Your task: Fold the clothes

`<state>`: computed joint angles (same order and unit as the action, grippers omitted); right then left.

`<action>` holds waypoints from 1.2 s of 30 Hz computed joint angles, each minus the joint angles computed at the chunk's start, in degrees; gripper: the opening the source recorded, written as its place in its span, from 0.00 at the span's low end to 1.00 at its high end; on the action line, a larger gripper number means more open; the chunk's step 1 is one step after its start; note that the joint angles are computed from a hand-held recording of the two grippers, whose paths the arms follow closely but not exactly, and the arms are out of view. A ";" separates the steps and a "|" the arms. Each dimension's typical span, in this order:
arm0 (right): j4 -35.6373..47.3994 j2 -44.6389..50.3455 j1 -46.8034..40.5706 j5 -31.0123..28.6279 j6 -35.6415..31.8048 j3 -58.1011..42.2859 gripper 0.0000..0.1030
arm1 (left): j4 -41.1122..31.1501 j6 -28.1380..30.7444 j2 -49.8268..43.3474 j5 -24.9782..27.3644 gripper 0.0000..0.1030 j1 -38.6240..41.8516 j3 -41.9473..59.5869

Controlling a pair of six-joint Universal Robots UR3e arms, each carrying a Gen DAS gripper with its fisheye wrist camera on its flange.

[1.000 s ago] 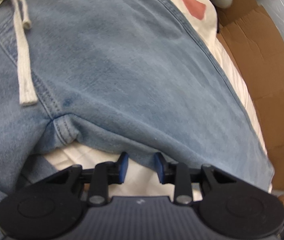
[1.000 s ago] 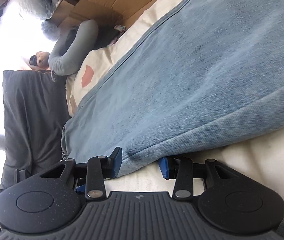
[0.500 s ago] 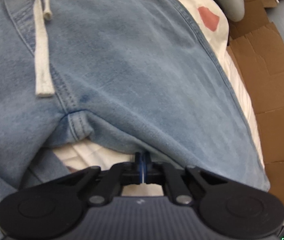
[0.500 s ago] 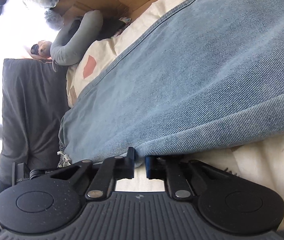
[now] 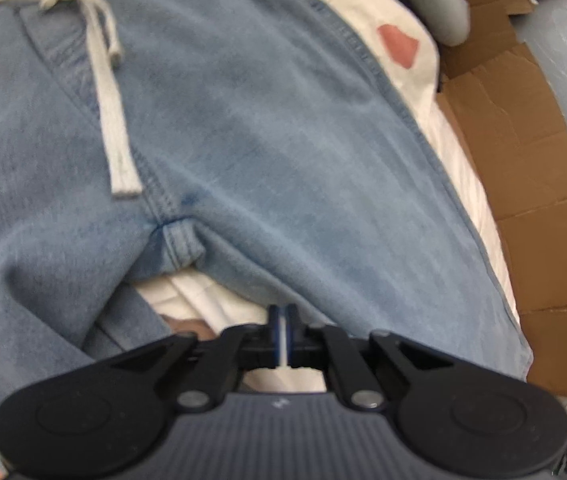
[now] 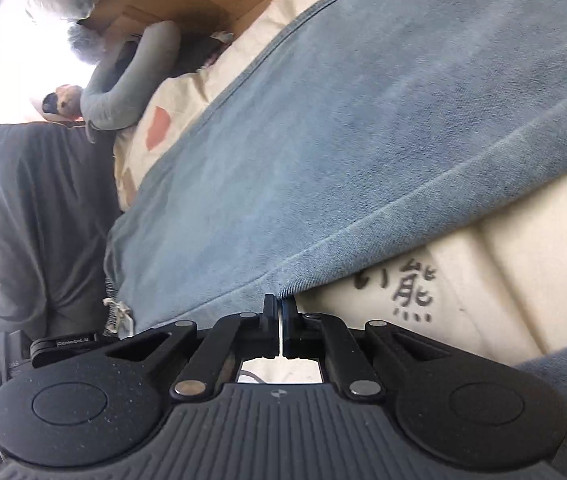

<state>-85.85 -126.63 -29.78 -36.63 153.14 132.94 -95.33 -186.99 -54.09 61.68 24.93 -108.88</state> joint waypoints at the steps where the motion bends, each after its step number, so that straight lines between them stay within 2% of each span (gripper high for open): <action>1: 1.26 -0.58 -0.65 0.32 -0.82 -0.09 0.00 | 0.61 -0.85 0.14 0.12 0.17 0.08 -0.90; 5: 3.33 -1.35 -1.36 1.56 -1.39 -1.12 0.00 | 2.20 -2.42 2.56 -0.66 0.20 1.94 -4.16; 12: -2.63 1.34 1.11 1.01 2.54 -1.25 0.00 | 3.36 -6.38 5.00 -0.90 0.23 4.18 -6.10; 17: -4.48 2.82 1.79 0.35 2.70 -1.17 0.00 | -0.11 -6.57 8.68 -1.66 0.24 6.99 -5.44; 20: -5.34 3.44 2.04 0.06 2.82 -1.00 0.00 | -6.16 -2.50 11.82 -3.69 0.25 11.69 -4.00; 23: -6.92 4.38 2.59 -0.15 3.66 -0.83 0.00 | -5.69 -3.10 11.06 -3.26 0.25 11.25 -4.77; 29: -8.67 5.71 3.16 -0.07 4.56 -1.20 0.00 | 2.33 -10.78 5.36 0.05 0.25 3.65 -4.71; 32: -9.86 6.36 3.42 0.21 5.16 -1.43 0.00 | -2.71 -7.48 7.22 -1.13 0.25 4.99 -3.06; 36: -11.73 7.35 3.91 0.39 6.15 -1.60 0.00 | -2.16 -8.59 7.42 -1.18 0.23 5.40 -5.13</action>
<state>-97.59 -119.29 -25.87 -36.24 159.29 131.34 -97.50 -195.58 -46.67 60.50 30.33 -114.01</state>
